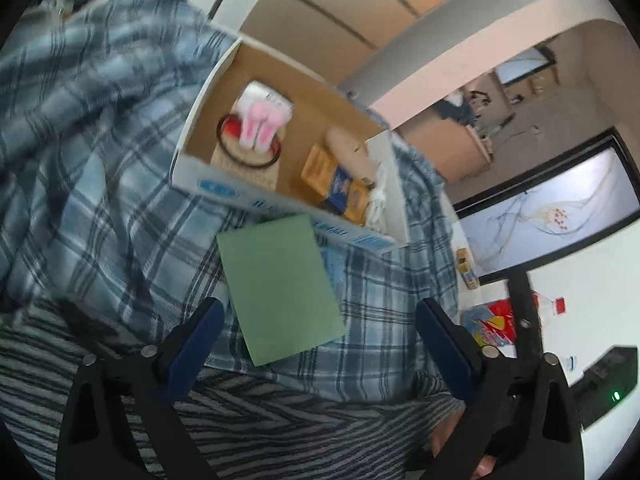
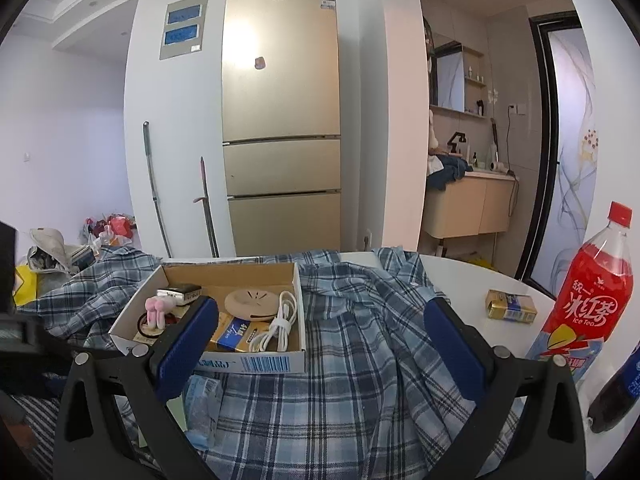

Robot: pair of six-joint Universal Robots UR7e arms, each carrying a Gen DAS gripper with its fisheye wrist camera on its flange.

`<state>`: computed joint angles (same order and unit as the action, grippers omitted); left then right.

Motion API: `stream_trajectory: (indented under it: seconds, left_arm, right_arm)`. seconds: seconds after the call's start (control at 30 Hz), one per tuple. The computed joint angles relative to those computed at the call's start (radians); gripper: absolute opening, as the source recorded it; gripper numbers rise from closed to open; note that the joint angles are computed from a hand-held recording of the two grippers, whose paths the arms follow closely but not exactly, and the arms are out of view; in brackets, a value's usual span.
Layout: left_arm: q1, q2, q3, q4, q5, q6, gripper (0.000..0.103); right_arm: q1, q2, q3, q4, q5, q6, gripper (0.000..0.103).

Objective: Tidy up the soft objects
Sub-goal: 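Lower the left tool to the green card on the shirt and grasp it, then lift the green card with the left tool while the right tool grasps the blue packet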

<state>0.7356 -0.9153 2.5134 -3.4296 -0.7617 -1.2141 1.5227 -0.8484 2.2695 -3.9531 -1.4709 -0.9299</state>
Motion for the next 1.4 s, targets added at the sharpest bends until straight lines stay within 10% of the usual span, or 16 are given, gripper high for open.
stream_trajectory:
  seconds: [0.6,1.0,1.4]
  left_arm:
    - [0.108,0.013,-0.139,0.246,-0.096,-0.045,0.094]
    - [0.111,0.005,-0.185,0.394,-0.089,-0.035,0.074]
    - [-0.143,-0.044,-0.101,0.741,0.378,-0.147,0.073]
  right_arm:
    - [0.022,0.015,-0.003,-0.04,-0.054,-0.005,0.102]
    - [0.019,0.006,-0.009,-0.049,-0.065,0.026,0.102]
    - [0.009,-0.016,-0.005,0.025,-0.038,0.047,0.102]
